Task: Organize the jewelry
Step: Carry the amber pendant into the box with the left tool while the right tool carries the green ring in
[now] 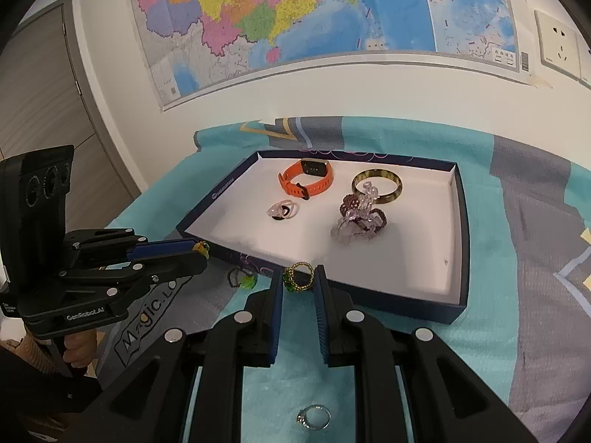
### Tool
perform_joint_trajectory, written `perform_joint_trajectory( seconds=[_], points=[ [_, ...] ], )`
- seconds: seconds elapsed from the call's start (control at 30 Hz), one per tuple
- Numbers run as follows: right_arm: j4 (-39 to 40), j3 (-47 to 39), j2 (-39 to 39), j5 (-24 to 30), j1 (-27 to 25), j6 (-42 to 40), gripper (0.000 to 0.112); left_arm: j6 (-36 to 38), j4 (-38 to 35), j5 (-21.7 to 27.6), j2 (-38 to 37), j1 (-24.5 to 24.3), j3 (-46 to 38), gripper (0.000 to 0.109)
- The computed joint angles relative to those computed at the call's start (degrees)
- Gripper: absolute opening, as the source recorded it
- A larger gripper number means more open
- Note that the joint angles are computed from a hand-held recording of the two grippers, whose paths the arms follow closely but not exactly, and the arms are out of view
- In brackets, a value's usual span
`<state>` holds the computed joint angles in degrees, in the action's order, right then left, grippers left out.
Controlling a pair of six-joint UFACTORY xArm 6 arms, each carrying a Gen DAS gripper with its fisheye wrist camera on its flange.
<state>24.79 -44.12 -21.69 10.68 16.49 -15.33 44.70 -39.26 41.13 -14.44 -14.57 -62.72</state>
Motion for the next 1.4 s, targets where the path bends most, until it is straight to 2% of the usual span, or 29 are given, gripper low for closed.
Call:
perform_joint_trajectory(
  seconds=[1.4],
  points=[
    [3.90, -8.56, 8.40, 1.68, -2.51, -4.64, 0.015, -4.21, 4.02, -2.28, 8.59, -0.42, -8.12, 0.018]
  ],
)
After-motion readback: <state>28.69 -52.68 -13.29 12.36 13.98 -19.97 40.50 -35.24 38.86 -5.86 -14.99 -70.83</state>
